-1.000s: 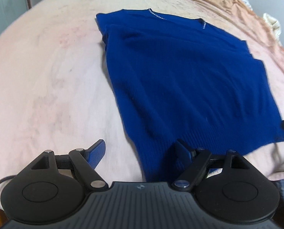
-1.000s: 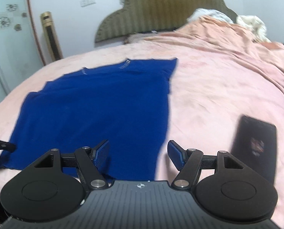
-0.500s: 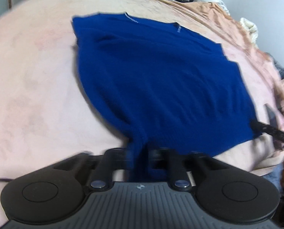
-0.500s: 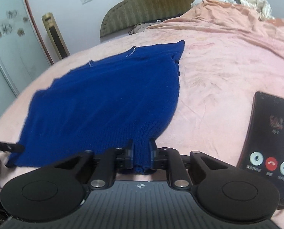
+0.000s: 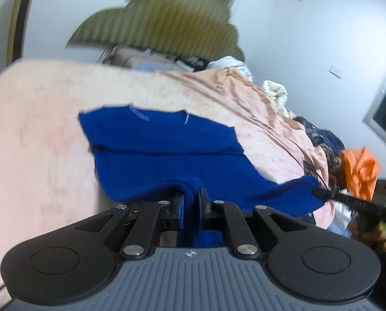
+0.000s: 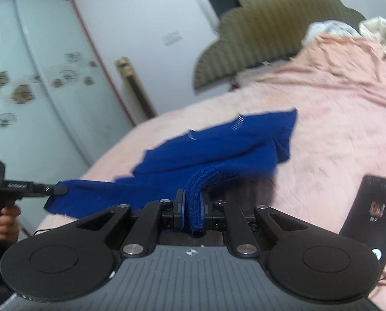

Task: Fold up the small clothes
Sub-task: 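Grasp the sweater hem with both grippers and fold it toward the collar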

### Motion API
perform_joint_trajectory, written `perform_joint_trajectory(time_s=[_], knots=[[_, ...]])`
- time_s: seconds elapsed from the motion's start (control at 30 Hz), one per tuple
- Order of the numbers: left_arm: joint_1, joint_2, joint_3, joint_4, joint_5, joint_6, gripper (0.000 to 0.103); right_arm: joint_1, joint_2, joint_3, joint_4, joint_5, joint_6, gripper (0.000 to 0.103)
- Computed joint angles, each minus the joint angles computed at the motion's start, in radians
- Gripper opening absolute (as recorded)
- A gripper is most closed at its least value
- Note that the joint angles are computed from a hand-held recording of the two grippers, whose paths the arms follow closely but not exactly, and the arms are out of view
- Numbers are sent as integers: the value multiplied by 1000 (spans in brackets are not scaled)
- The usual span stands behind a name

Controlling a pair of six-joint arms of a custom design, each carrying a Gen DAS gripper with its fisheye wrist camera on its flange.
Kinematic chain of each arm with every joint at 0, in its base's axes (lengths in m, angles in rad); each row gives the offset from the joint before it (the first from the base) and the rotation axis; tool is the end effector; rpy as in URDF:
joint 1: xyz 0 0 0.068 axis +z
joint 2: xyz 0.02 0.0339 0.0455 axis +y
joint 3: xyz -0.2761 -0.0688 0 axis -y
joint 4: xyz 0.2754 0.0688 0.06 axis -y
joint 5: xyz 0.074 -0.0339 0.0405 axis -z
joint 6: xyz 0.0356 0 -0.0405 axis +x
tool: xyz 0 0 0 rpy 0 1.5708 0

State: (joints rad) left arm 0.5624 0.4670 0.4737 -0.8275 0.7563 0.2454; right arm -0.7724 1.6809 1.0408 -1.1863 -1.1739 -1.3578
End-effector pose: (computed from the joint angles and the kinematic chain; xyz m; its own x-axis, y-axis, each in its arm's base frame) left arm 0.1116 0.0415 0.2266 -0.5985 -0.1684 -0.7832 0.1580 0.9336 -0.3215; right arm 0.2269 -0.1753 0.1867 -0.5734 0.0312 -0.8187 -0.5850 0.6841 0.4357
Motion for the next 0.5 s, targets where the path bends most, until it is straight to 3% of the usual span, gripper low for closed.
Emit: perform_joint_trajectory(time_s=[0.1, 0.17, 0.4, 0.5], knots=[[-110, -5, -18, 37, -95, -35, 10, -51, 38, 62, -242, 4, -224, 14], [-193, 72, -29, 104, -178, -98, 10, -40, 60, 73, -254, 7, -202, 14], [-201, 269, 11, 283, -185, -227, 10, 64, 45, 59, -11, -51, 153, 14], [-203, 380, 48, 393, -199, -328, 10, 117, 17, 34, 261, -97, 488, 14]])
